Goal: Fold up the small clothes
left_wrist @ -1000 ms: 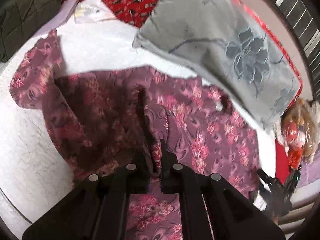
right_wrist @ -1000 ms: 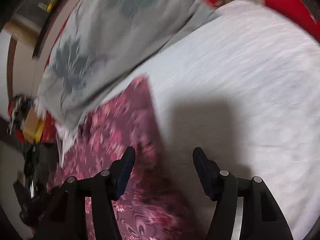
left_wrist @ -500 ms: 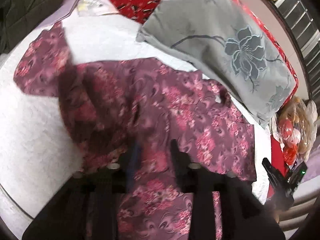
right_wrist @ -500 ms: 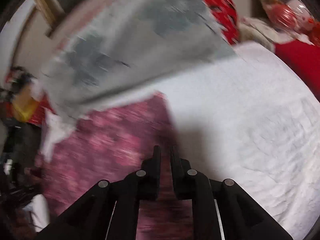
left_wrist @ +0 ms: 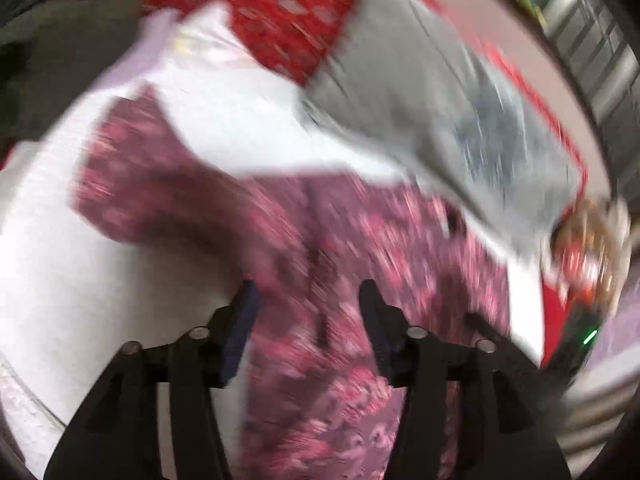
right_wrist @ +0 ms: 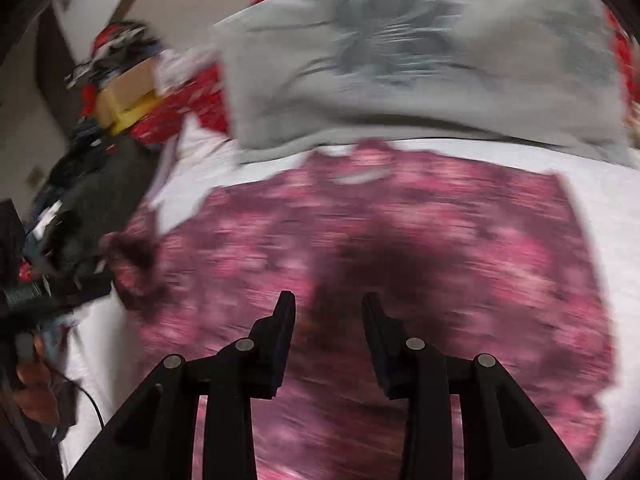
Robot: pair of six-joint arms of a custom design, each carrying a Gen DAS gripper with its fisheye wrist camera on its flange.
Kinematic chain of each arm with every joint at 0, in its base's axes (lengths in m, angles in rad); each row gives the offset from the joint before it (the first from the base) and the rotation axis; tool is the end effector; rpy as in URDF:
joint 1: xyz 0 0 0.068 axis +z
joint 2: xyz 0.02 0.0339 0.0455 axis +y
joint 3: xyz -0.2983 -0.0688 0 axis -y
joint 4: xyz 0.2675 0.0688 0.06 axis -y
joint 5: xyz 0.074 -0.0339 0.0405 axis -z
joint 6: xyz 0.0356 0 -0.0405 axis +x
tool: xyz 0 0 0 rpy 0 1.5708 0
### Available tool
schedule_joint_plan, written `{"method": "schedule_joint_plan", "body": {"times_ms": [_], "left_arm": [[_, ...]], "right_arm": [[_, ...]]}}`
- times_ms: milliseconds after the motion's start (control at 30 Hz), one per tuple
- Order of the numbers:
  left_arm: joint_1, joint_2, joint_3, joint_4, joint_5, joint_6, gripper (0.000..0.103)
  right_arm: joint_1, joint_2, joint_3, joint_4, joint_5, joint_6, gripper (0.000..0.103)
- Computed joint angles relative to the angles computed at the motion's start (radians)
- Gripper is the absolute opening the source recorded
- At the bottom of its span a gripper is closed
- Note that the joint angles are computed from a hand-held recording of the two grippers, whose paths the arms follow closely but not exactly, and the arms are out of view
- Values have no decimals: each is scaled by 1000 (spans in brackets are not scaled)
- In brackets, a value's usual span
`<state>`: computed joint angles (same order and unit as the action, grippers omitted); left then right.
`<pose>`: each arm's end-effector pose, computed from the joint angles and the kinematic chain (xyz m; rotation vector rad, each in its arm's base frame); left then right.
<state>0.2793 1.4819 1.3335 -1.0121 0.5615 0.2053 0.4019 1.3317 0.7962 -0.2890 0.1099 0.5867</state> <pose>0.3018 0.0668 0.3349 0.0587 2.5584 -0.5876 0.2632 0.1076 0.2381 0.2746 2.3995 0.3315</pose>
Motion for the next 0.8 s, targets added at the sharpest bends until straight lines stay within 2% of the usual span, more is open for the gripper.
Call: {"method": "schedule_joint_plan", "body": {"times_ms": [67,167,233,300,400,600,667,700,733,767,800], "left_arm": [[64,76,97,-8,-10,-6,60],[86,238,302,-37,-161,-17,60],[58,360,459,-111,-238,-9,60],[7,460,583,-172,-313,7,60],[-63,593,736,-246,-405,-27,60],[-152,869,1072,-419,-481,-141,60],[-185,910,1099,-430,-599,-155,59],[-194,926,1111,-447,-660,-160,55],[-194,931,1108,-462,-698,-161,38],[-183,924,1091,-464,-693,-154,20],[-166,902,1058,-455,-676,-140,13]], "right_arm": [[47,110,45,77,2,12,37],[96,273,114,111,28,14,42],[150,278,51,243,145,0,47],[177,284,43,261,190,-6,48],[169,276,37,276,166,3,49],[144,251,-30,368,114,8,50],[127,252,-53,413,82,12,50],[120,245,-65,429,67,15,50],[115,243,-74,443,56,18,50],[110,242,-80,455,46,20,50],[109,241,-84,462,42,20,51]]}}
